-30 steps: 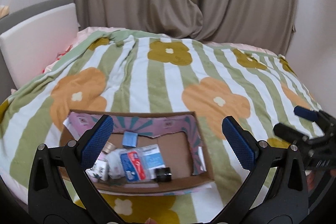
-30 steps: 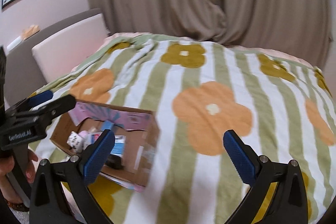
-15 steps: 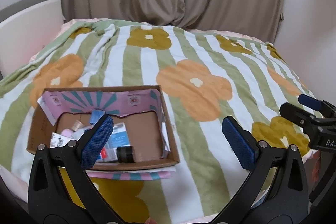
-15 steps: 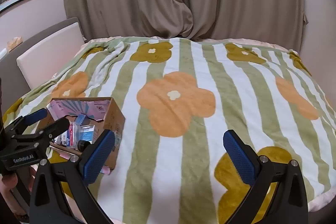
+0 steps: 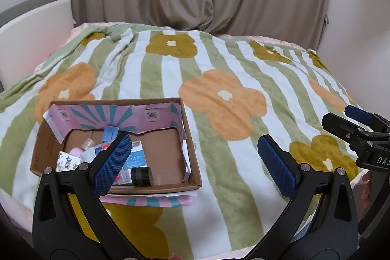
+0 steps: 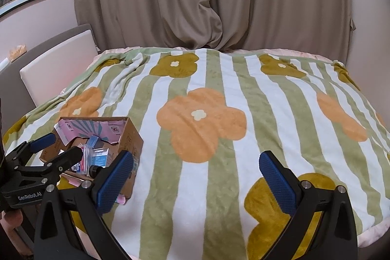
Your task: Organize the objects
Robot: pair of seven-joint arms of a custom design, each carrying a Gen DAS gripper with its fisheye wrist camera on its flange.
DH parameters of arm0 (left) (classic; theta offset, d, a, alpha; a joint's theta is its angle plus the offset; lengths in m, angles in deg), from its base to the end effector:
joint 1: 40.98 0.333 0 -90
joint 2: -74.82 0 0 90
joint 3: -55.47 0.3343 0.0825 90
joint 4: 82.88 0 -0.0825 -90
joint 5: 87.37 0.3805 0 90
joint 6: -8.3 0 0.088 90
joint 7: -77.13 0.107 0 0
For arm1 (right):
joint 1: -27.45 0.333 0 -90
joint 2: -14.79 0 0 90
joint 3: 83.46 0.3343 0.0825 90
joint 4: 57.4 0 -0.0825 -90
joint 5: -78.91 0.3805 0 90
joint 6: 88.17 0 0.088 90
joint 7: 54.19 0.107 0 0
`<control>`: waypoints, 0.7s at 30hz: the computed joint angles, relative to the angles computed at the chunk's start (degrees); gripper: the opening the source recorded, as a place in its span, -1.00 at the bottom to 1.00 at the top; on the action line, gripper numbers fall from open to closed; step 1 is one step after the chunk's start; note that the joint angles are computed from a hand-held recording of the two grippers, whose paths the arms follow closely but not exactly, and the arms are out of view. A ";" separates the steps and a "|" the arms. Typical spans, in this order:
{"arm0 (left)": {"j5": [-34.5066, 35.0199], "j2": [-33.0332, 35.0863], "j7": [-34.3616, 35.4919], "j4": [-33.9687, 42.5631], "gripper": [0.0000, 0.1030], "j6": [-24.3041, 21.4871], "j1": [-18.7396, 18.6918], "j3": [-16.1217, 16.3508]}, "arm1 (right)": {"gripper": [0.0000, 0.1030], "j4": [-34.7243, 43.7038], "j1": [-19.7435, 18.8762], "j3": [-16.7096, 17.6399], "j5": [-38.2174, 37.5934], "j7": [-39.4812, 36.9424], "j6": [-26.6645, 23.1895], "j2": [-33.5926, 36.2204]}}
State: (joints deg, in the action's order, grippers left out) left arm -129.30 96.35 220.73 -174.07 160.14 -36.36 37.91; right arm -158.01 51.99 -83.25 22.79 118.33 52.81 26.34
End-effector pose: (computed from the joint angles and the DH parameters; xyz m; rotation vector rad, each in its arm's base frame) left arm 0.7054 -0.1076 0.5172 -1.2453 2.2597 -1.1841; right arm 0.5989 0.2768 0.5252 -1.3621 1.9997 -0.9150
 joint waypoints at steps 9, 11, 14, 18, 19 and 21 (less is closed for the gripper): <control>-0.19 0.11 -0.19 0.44 1.00 -0.45 0.03 -0.09 | 0.99 0.31 0.10 -0.06 -0.22 -0.57 -0.76 0.23; -0.24 0.16 -0.06 0.51 1.00 -0.41 0.06 -0.13 | 0.99 0.33 0.14 -0.06 -0.27 -0.60 -0.99 0.23; -0.23 0.24 0.02 0.52 1.00 -0.21 0.01 -0.12 | 0.99 0.30 0.06 -0.10 -0.26 -0.59 -0.79 0.22; 0.37 0.37 -0.36 0.35 1.00 0.14 -0.27 -0.02 | 0.99 0.26 -0.01 -0.05 0.03 -1.06 -0.79 0.22; 0.33 0.26 -0.30 0.23 1.00 0.09 -0.15 -0.08 | 0.99 0.38 -0.03 -0.06 0.18 -1.24 -0.92 0.30; 0.39 0.14 -0.19 -0.16 1.00 0.30 -0.15 -0.14 | 0.99 0.71 -0.03 -0.04 0.52 -1.67 -1.08 0.50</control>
State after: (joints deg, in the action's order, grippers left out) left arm -128.91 96.49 220.54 -174.23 160.44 -36.51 37.77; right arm -157.30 51.96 -83.30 23.31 116.66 51.74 26.84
